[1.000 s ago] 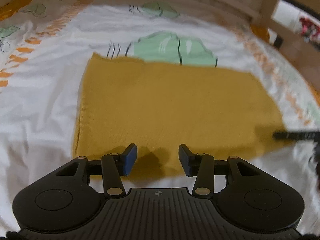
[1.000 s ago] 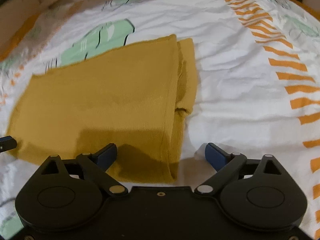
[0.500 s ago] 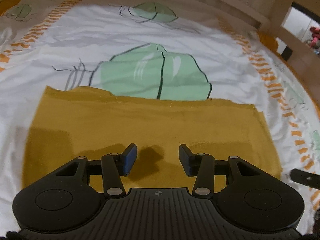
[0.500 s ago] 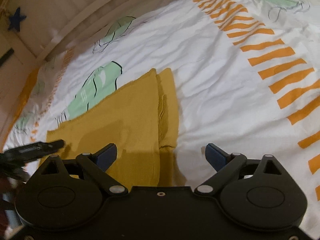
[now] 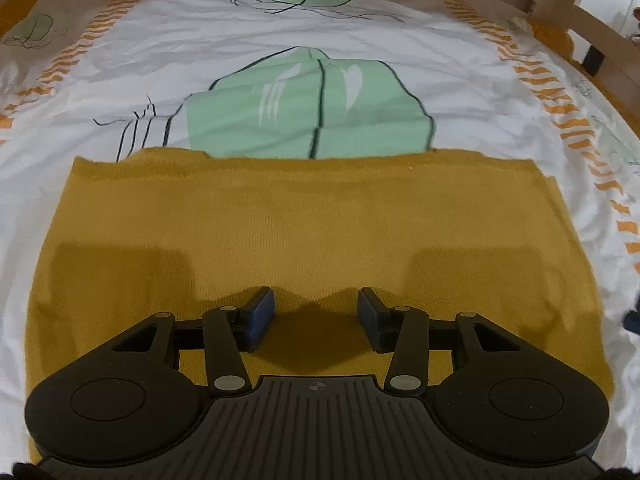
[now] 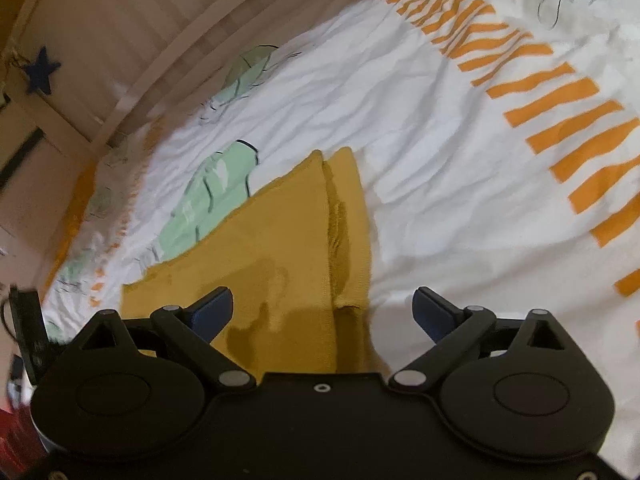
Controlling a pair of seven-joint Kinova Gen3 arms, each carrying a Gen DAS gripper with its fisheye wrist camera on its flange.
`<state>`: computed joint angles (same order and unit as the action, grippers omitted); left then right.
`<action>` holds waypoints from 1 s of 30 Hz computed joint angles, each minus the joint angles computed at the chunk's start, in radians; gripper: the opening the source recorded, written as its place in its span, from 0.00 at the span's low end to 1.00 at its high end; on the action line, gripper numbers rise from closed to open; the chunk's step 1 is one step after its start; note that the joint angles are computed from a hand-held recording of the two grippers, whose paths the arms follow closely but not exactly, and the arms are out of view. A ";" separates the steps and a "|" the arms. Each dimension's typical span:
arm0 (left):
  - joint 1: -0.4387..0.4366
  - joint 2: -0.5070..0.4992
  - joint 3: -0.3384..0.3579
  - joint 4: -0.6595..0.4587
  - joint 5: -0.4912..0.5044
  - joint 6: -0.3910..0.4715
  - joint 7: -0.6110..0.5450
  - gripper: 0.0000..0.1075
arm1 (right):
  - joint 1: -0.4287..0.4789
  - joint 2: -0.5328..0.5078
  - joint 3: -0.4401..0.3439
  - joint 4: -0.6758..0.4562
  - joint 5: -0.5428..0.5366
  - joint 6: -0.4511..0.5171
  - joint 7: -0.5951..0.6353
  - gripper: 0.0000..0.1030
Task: Fold small clothes
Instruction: 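Grasp the folded sweater edge with the right tool and lift it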
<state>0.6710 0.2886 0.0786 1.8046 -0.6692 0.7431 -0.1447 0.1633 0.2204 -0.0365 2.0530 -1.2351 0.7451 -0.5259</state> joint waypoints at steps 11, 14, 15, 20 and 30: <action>0.019 -0.010 0.014 0.037 0.001 -0.047 0.036 0.44 | 0.089 0.214 -0.031 -0.054 -0.147 0.230 0.094 1.00; 0.019 -0.011 0.008 0.044 0.000 -0.060 0.039 0.45 | 0.101 0.261 -0.040 -0.073 -0.180 0.273 0.122 1.00; 0.025 -0.009 0.006 0.046 -0.007 -0.061 0.047 0.45 | 0.099 0.271 -0.042 -0.084 -0.179 0.280 0.127 1.00; 0.039 0.008 0.002 0.029 -0.020 -0.045 0.057 0.49 | 0.098 0.302 -0.056 -0.110 -0.185 0.309 0.170 1.00; 0.117 -0.071 0.047 0.129 -0.091 -0.042 0.194 0.49 | 0.093 0.306 -0.059 -0.118 -0.184 0.305 0.180 1.00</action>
